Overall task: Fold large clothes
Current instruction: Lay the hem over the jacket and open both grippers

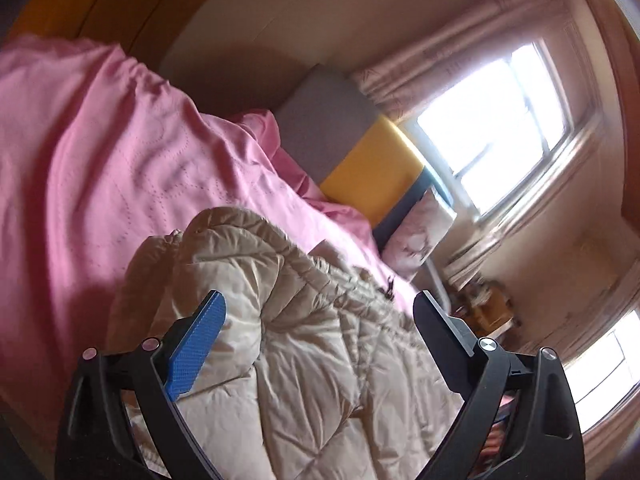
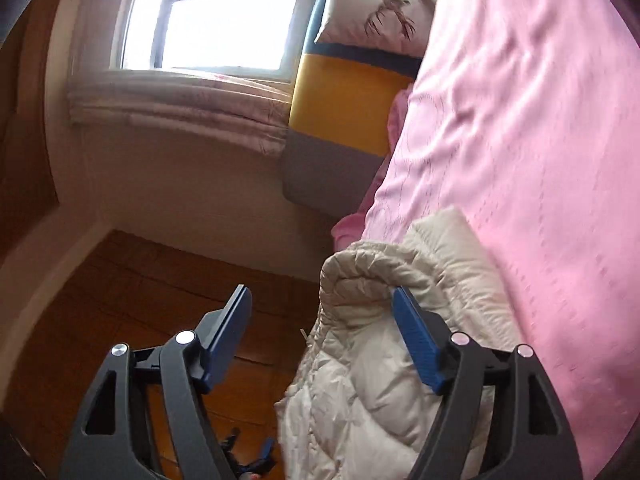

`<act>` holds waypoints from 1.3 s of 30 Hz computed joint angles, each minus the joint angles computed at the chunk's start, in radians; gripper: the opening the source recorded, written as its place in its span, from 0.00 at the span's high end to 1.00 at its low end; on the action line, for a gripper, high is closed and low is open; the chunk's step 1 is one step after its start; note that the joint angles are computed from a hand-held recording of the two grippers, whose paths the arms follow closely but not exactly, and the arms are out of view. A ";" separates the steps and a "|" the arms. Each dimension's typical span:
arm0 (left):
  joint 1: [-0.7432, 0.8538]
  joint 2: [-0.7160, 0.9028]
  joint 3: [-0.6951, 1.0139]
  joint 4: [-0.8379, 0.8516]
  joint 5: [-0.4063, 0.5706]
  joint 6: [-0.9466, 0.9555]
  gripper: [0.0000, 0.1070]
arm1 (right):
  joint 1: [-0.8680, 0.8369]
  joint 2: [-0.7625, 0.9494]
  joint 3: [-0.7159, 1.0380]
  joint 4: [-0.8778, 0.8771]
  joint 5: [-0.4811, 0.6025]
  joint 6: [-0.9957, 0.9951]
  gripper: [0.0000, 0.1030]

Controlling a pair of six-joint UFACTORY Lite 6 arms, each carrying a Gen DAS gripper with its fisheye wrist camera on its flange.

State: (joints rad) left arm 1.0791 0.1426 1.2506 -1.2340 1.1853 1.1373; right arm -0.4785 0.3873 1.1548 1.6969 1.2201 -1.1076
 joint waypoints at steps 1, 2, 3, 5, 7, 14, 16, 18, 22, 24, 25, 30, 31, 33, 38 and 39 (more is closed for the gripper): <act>-0.032 -0.045 -0.030 0.045 -0.055 0.016 0.12 | 0.017 -0.048 0.013 -0.047 -0.045 -0.011 0.29; -0.066 -0.078 -0.053 0.078 -0.092 0.027 0.12 | 0.045 -0.102 0.025 -0.106 -0.091 -0.021 0.29; -0.104 -0.094 -0.064 0.093 -0.124 0.029 0.12 | 0.104 -0.146 0.052 -0.171 -0.164 -0.017 0.29; -0.221 -0.137 -0.101 0.136 -0.225 0.040 0.12 | 0.250 -0.212 0.104 -0.351 -0.362 0.021 0.30; -0.319 -0.162 -0.122 0.176 -0.311 0.049 0.12 | 0.410 -0.213 0.151 -0.538 -0.520 0.095 0.30; -0.593 0.040 0.023 0.462 -0.628 -0.109 0.13 | 0.735 -0.023 0.240 -1.242 -0.887 0.494 0.36; -0.600 0.113 0.082 0.502 -0.663 -0.154 0.13 | 0.740 0.056 0.293 -1.269 -0.895 0.534 0.35; -0.594 0.178 0.134 0.509 -0.659 -0.181 0.13 | 0.723 0.164 0.379 -1.197 -0.883 0.493 0.35; -0.587 0.292 0.206 0.447 -0.686 -0.119 0.11 | 0.695 0.307 0.513 -1.040 -0.840 0.396 0.35; -0.575 0.338 0.219 0.349 -0.695 -0.016 0.08 | 0.677 0.327 0.527 -0.952 -0.822 0.322 0.34; -0.570 0.337 0.209 0.313 -0.696 0.021 0.08 | 0.669 0.338 0.537 -0.915 -0.813 0.293 0.34; -0.548 0.341 0.148 0.088 -0.696 0.253 0.07 | 0.657 0.329 0.510 -0.787 -0.812 0.183 0.33; -0.548 0.341 0.144 0.076 -0.695 0.264 0.07 | 0.662 0.331 0.513 -0.785 -0.818 0.185 0.32; -0.548 0.344 0.141 0.057 -0.698 0.283 0.07 | 0.665 0.325 0.502 -0.770 -0.831 0.171 0.32; -0.559 0.309 0.122 0.112 -0.727 0.226 0.07 | 0.670 0.322 0.495 -0.763 -0.848 0.159 0.32; -0.563 0.291 0.118 0.158 -0.734 0.170 0.08 | 0.671 0.323 0.495 -0.761 -0.850 0.156 0.32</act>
